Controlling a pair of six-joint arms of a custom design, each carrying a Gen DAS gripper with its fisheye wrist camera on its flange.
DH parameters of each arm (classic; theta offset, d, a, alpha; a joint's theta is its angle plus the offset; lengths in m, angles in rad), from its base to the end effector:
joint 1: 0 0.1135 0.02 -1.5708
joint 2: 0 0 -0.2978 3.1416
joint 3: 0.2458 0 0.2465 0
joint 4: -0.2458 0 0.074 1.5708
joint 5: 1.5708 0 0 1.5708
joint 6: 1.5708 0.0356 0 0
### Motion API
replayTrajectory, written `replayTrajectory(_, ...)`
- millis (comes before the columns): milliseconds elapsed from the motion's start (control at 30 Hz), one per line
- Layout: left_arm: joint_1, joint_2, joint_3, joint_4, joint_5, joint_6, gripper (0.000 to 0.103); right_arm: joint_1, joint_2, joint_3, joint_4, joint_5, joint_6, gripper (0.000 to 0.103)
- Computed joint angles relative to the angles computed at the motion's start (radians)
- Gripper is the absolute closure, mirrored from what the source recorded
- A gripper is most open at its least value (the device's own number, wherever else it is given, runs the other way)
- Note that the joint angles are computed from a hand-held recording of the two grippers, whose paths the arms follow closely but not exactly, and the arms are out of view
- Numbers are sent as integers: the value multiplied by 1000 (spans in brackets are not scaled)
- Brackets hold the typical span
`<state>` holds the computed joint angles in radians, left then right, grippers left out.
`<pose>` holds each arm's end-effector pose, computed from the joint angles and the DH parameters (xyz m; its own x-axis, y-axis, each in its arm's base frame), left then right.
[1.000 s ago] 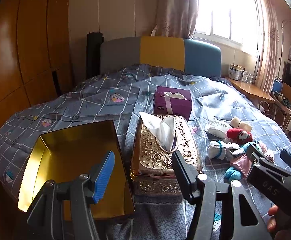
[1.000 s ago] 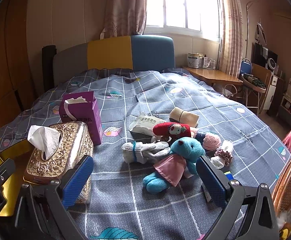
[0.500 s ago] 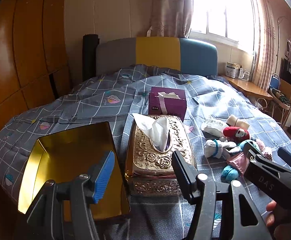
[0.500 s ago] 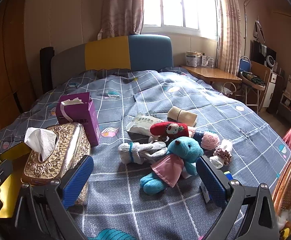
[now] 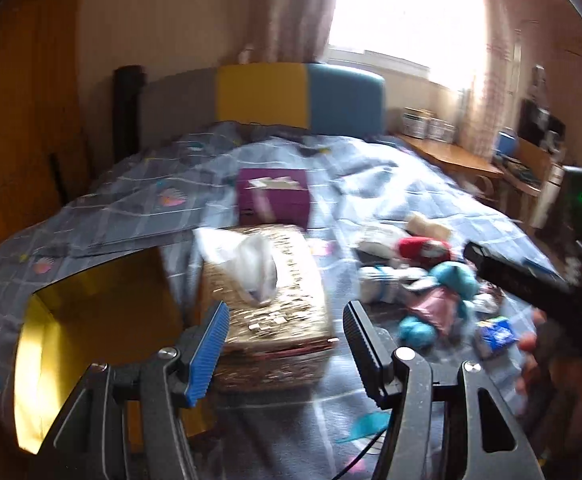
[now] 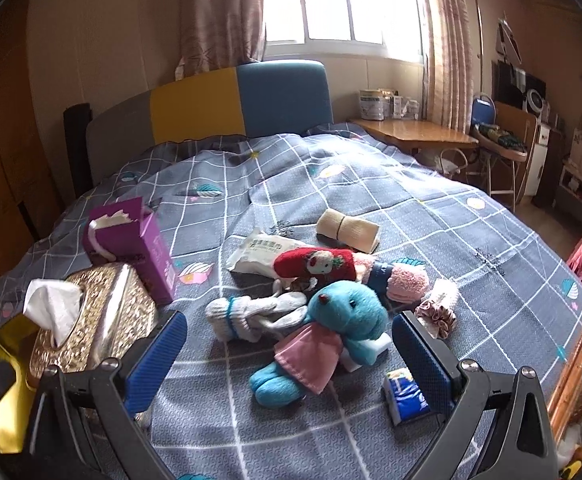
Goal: Organize soft objects
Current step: 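Grasp the white knit glove with the left tool while the right tool grasps the red knit stocking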
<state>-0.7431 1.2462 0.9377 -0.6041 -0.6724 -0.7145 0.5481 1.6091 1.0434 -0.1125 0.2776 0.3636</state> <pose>0.1868 -0.1415 0.2997 -0.6031 -0.1420 -0.7850 -0.1938 0.9806 -0.0286 0.3035 0.1739 0.2657 -0.6139 0.0259 -0.7889 -0.1077 0.9874 0.1162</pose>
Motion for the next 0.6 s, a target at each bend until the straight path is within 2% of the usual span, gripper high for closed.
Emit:
replayTrajectory(33,8,15,16,12,30,32,43,-32,4,10,1,-21,-5,0)
replayTrajectory(100,56,55,58,31,154,116,43,-101,20,41,-8,-58,-7,0)
replayTrajectory(300,112,229,220,24,347,245,43,-304,141,172,-31,-150,21,0)
replayTrajectory(367,111,289,275,30,384,289,43,-342,178,193,-23,-162,38,0)
replayTrajectory(600,145,644,620,-171,441,487,43,-390,223,210,-8,-243,95,0)
